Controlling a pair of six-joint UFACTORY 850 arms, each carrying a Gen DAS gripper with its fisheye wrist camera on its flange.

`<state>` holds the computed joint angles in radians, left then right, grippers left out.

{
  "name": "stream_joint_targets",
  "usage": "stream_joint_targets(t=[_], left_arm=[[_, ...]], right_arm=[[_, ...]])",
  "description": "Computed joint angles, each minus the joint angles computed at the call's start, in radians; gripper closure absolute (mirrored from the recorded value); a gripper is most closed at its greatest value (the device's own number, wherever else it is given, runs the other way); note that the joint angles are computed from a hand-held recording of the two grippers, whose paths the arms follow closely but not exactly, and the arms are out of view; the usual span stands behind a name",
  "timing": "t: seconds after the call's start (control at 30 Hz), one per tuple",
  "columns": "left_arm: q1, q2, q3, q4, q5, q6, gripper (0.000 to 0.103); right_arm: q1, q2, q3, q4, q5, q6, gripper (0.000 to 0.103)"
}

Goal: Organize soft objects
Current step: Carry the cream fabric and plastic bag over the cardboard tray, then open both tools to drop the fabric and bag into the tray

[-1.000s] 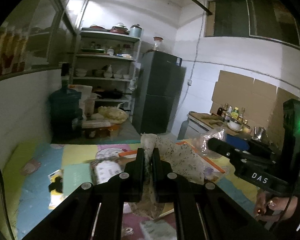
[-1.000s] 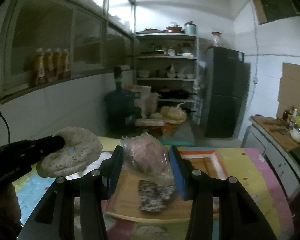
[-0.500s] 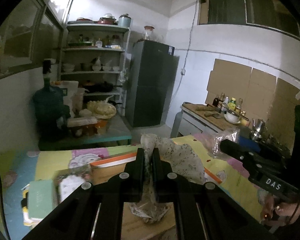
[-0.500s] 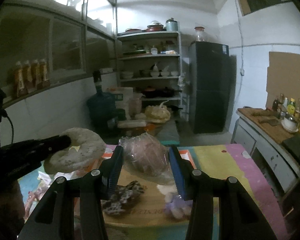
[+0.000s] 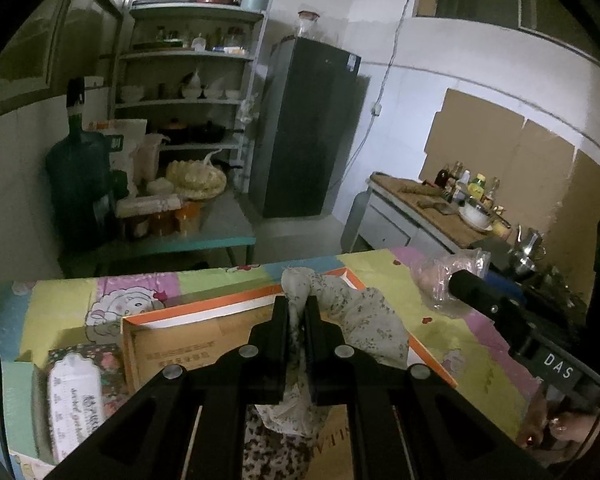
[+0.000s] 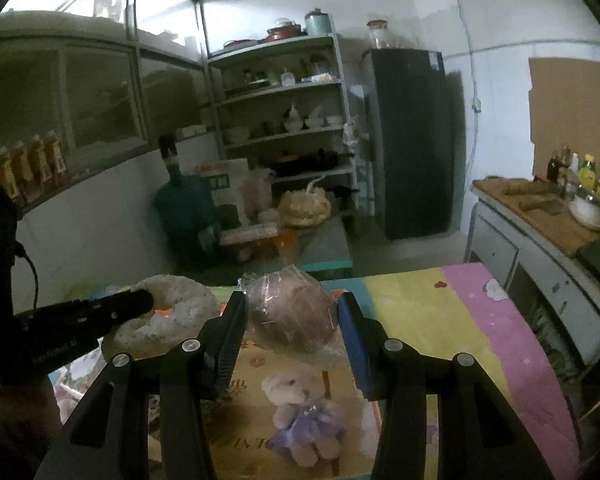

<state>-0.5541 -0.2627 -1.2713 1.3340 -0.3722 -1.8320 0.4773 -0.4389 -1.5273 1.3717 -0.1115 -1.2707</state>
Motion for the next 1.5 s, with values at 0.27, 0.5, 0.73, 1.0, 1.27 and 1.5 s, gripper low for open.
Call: stream_joint_targets(t=[0.27, 0.5, 0.73, 1.0, 1.27, 1.5], left_arm=[[0.043, -0.089, -0.094, -0.282, 0.019, 0.248, 0.095], [0.073, -0.160, -0.156, -0.516, -0.002, 0.454, 0.095], [0.088, -0.215, -0.204, -0.737, -0.042, 0.670, 0.095], [0.097, -0.239, -0.212, -0.814, -0.055, 0.745, 0.095], [0.107, -0.254, -0.208, -0.896, -0.047, 0.799, 0.094], [0.121, -0.233, -0.181, -0.933, -0.018, 0.781, 0.063]], right_arm=[[-0.022, -0.132, -0.171, -0.454, -0.098, 0.457, 0.055], [-0.023, -0.262, -0.339, -0.722, -0.197, 0.740, 0.055], [-0.023, -0.356, -0.454, -0.832, -0.294, 0.854, 0.055], [-0.018, -0.412, -0.522, -0.920, -0.348, 0.930, 0.055], [-0.013, -0.415, -0.524, -0.934, -0.343, 0.936, 0.055], [-0.013, -0.412, -0.518, -0.926, -0.334, 0.929, 0.055]])
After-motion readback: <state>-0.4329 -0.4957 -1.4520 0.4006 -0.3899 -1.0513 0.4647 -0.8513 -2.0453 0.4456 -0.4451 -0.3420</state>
